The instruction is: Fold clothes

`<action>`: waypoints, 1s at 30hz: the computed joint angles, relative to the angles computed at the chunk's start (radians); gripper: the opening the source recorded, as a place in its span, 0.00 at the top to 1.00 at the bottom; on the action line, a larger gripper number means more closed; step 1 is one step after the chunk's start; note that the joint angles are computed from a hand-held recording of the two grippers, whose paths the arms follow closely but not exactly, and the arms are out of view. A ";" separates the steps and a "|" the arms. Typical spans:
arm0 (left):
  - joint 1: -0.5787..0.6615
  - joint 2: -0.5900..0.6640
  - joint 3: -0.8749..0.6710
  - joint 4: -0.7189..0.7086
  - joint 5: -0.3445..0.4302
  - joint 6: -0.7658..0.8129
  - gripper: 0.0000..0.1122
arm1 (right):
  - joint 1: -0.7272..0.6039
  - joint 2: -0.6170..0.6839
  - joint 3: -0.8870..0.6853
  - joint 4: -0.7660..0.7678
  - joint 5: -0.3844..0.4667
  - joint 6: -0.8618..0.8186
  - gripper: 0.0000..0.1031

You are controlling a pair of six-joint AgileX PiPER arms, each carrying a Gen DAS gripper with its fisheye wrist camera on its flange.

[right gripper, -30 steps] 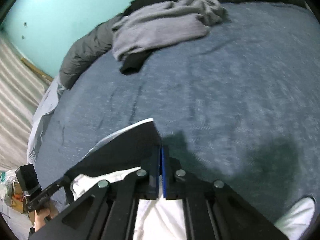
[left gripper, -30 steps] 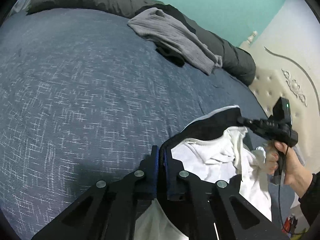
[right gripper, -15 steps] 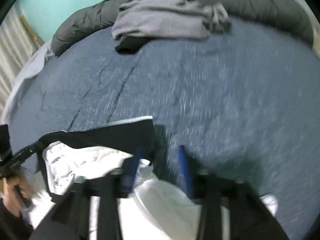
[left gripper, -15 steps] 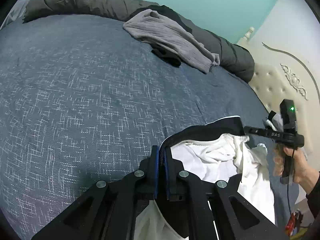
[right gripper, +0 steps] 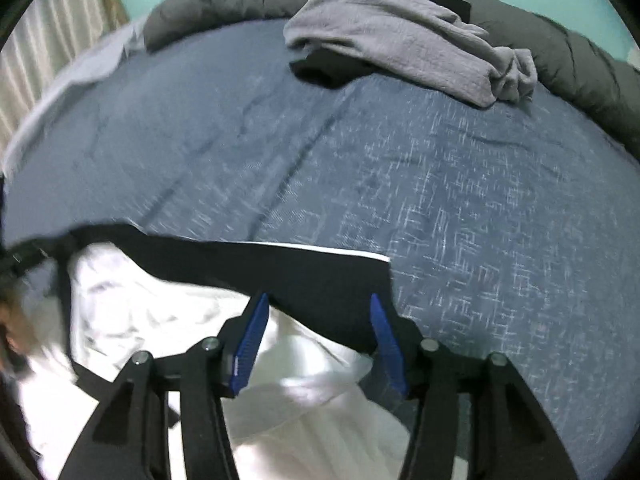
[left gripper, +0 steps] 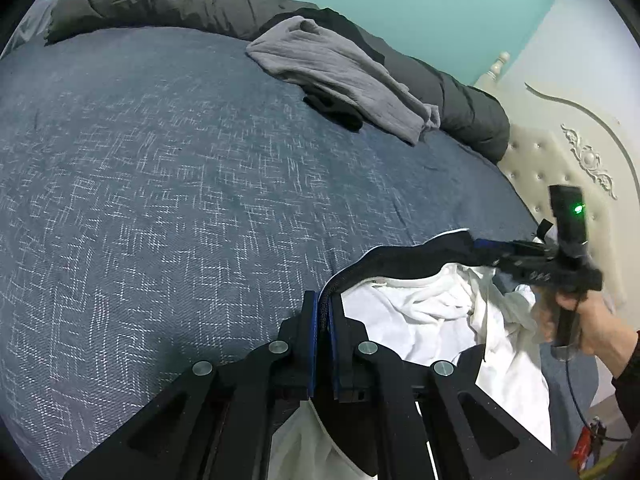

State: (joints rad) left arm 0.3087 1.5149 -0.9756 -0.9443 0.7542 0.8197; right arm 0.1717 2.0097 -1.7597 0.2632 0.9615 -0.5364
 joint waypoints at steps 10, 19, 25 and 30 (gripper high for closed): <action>0.002 0.004 0.001 -0.004 0.001 0.003 0.95 | -0.022 -0.021 0.051 0.020 0.004 -0.109 0.79; -0.001 0.001 -0.004 0.005 0.002 -0.003 0.95 | 0.005 -0.088 0.103 -0.071 -0.035 -0.068 0.63; 0.000 0.004 -0.007 0.006 0.004 -0.007 0.95 | 0.000 -0.142 0.162 -0.015 -0.118 -0.132 0.46; -0.001 0.002 -0.003 0.005 0.003 -0.001 0.95 | 0.039 -0.132 0.144 -0.005 -0.104 -0.193 0.46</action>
